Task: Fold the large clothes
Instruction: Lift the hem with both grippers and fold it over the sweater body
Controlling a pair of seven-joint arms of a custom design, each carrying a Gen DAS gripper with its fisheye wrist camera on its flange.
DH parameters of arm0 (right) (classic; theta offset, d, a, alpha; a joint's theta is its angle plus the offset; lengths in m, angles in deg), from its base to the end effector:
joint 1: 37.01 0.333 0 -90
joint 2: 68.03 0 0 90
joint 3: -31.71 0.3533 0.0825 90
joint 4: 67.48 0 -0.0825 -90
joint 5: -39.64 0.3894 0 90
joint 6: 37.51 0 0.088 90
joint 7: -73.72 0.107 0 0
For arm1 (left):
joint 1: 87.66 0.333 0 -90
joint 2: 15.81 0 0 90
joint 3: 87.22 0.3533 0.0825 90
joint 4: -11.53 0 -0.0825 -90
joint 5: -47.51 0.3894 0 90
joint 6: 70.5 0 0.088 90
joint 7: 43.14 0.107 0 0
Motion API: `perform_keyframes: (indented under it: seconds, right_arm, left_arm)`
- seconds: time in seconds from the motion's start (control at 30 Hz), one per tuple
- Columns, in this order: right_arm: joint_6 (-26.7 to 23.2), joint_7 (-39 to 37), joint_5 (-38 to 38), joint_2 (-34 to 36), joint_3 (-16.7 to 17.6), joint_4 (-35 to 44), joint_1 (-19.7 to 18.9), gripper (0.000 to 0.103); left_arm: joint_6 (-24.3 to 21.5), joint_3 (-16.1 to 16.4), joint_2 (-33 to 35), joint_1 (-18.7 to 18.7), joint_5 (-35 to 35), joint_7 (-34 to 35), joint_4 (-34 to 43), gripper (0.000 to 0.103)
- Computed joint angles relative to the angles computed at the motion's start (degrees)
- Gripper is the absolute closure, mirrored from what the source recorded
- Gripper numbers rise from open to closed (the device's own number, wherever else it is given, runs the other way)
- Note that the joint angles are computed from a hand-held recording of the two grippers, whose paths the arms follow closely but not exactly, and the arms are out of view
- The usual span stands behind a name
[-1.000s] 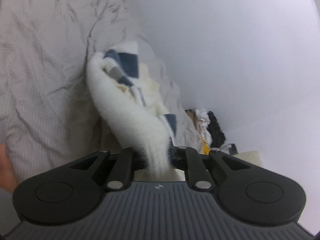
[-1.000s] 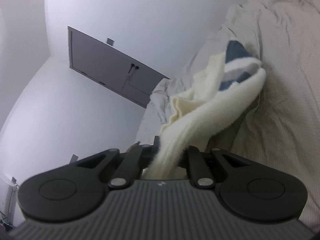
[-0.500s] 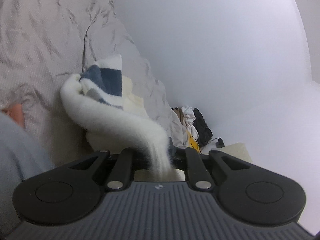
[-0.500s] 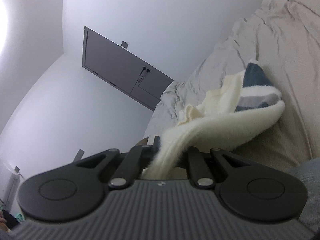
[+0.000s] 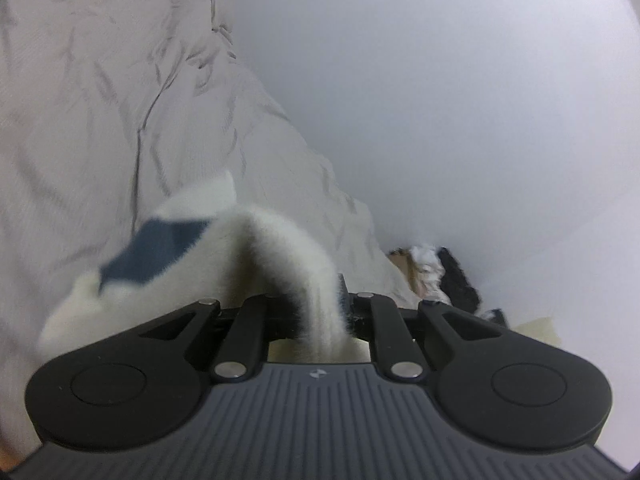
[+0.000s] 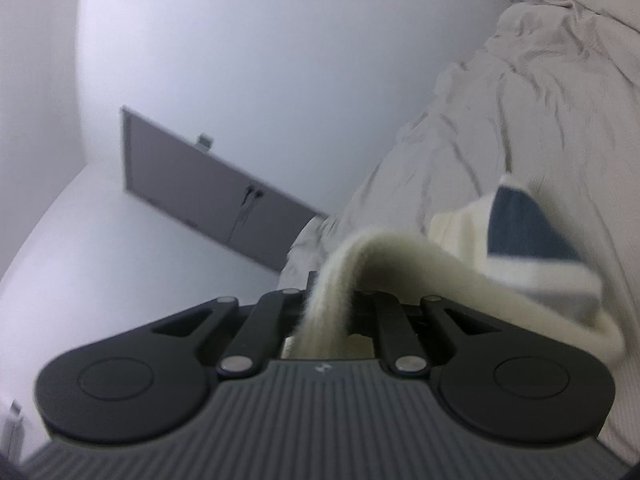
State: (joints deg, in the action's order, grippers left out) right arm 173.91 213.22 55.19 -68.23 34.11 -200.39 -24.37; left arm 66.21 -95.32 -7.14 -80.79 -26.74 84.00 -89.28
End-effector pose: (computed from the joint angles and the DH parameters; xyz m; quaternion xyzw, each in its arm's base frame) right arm 0.5328 0.1069 0.5449 -0.2384 0.7403 -0.1203 0.6170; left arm 0.6583 -0.0170 0.5704 0.6336 -0.5479 0.5419 0.0688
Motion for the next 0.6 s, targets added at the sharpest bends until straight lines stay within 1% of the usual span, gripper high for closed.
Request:
perform_keyframes:
  seconds: [0.13,0.23,0.27,0.33,0.4,0.5,0.6]
  right_arm:
    - [-2.5,0.5,1.8,7.6,-1.3,7.0,-1.2,0.092]
    - [-4.1,2.8,-0.4,11.9,-1.4,10.5,-3.2,0.092]
    - [-4.4,5.1,-2.9,13.5,-0.7,11.5,-4.9,0.092]
    - [-4.8,7.8,-5.8,15.6,0.1,13.2,-6.9,0.092]
    - [-3.7,10.5,-9.4,17.9,1.2,14.4,-9.2,0.092]
    - [-3.6,14.3,-13.2,20.9,2.5,16.1,-11.9,0.092]
    - [-4.4,16.2,-16.8,24.4,3.1,19.3,-14.3,0.092]
  left_arm:
    - [5.5,-2.1,9.3,-2.3,6.2,-3.4,9.5,0.089]
    - [7.2,-3.5,16.4,-3.1,11.4,-7.0,16.5,0.089]
    - [7.5,-4.1,18.1,-3.0,12.4,-7.4,18.0,0.089]
    - [8.1,-5.5,21.3,-2.4,13.4,-7.5,20.8,0.089]
    - [8.0,-6.8,24.3,-1.6,14.6,-7.9,23.4,0.089]
    - [6.8,-7.2,30.5,-2.4,20.1,-11.8,31.2,0.089]
    - [7.2,-8.8,36.2,-3.0,23.8,-12.6,38.8,0.089]
